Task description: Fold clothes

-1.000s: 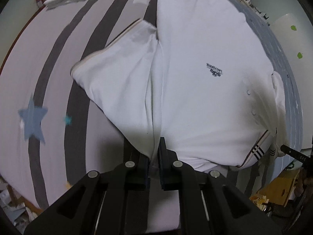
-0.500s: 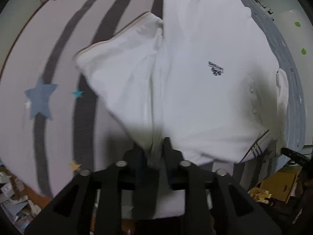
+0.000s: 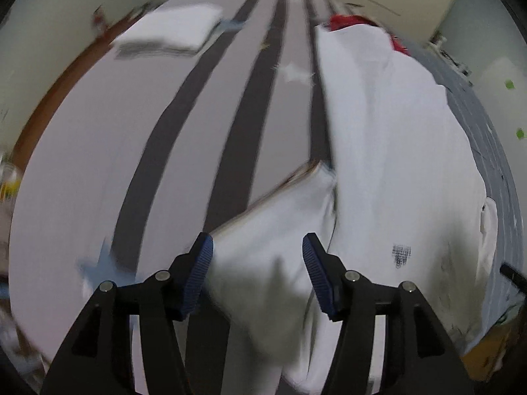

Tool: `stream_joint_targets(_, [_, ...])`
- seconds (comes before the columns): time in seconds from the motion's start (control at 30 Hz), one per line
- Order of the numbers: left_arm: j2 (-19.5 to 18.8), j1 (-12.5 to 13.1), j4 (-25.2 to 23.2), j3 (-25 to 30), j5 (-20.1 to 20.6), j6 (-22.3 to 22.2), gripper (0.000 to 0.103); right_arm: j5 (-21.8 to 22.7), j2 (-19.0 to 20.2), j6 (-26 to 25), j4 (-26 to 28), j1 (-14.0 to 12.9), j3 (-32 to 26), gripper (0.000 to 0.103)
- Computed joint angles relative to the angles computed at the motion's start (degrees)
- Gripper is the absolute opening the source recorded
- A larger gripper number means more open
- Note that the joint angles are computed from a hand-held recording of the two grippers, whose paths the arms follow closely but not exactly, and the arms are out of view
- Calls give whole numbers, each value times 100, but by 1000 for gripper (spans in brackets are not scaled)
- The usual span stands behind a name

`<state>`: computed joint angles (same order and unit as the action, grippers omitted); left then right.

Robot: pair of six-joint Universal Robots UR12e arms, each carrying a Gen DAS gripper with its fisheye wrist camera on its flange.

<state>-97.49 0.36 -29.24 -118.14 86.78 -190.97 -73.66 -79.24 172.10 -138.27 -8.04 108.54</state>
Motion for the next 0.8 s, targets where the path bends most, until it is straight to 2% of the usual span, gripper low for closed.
stream_joint_targets(0.07, [-149,-52,163,112,-59,168,54,-15,174,141,-285,64,-68,33])
stream_joint_targets(0.17, [-254,-61,119,255,-114,408,54,-51,355,307,-650,149,-121,33])
stream_joint_targets(0.27, [-374,-164,221,303,-139,451,54,-28,615,490,-928,212,-299,33])
stream_joint_targets(0.37, [-702,-265,430,431,-79,523,54,3,790,594,-1138,283,-416,34])
stream_joint_targets(0.4, [-746,-294,419,453,-15,553,50,10,843,623,-1206,309,-450,34])
stream_joint_targets(0.43, [-800,-290,411,479,-42,581,35,17,896,652,-1274,334,-485,35])
stream_joint_targets(0.5, [-892,-263,372,533,-47,645,19,28,991,722,-1351,369,-553,35])
stream_joint_targets(0.53, [-908,-269,375,535,8,662,2,32,1030,749,-1375,382,-582,35])
stream_joint_targets(0.8, [-822,-34,488,542,18,371,1,-37,1144,694,-1321,427,-658,35])
